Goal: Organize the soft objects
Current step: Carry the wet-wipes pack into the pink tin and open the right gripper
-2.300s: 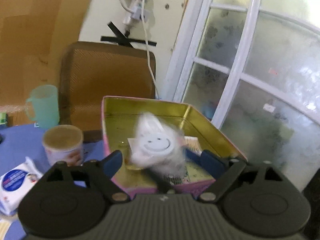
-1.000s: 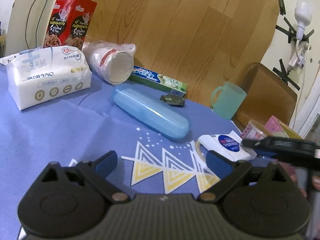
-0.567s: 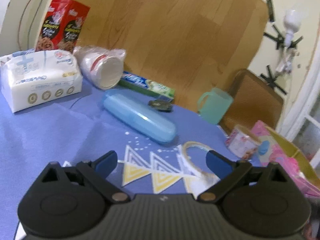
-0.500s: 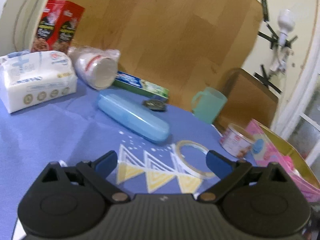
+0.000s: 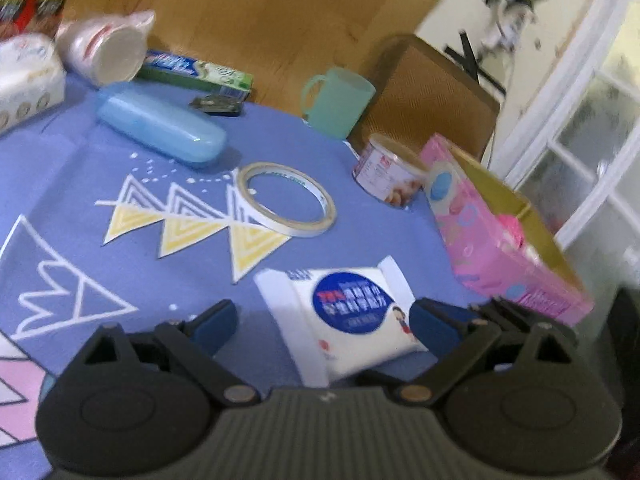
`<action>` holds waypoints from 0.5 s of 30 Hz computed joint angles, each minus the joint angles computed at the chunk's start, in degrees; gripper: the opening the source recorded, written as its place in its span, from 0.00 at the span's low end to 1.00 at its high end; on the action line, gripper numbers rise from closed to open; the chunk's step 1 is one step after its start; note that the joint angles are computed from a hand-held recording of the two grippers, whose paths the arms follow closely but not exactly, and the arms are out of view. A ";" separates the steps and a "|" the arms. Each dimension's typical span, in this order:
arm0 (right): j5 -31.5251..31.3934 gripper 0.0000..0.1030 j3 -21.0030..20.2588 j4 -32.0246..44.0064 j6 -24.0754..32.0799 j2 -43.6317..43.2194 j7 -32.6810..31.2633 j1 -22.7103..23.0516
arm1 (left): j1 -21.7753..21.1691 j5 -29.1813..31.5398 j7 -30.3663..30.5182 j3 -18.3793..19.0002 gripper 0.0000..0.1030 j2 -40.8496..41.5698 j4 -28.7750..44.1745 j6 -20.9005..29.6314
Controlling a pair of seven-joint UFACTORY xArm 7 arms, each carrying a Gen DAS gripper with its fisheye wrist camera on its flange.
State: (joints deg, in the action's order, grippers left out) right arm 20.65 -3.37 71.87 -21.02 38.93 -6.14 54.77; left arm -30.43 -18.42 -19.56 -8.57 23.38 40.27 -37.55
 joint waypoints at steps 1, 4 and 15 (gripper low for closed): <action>-1.50 0.80 1.99 0.35 -0.45 0.32 0.54 -2.07 | 0.03 -0.24 1.77 -0.57 0.86 0.53 0.98 0.49; -1.10 0.67 1.09 0.93 -1.49 0.99 0.20 -0.74 | -3.99 -3.00 4.97 1.66 0.82 0.93 3.19 2.91; 20.28 0.63 -3.73 -9.11 -23.28 -3.25 -10.81 8.22 | -7.70 -3.35 16.44 1.04 0.80 0.53 13.00 4.57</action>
State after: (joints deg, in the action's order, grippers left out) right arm 40.94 -7.10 62.76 -44.31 35.68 -16.95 62.99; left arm -38.13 -21.77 -3.12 -7.53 23.91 53.27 -32.98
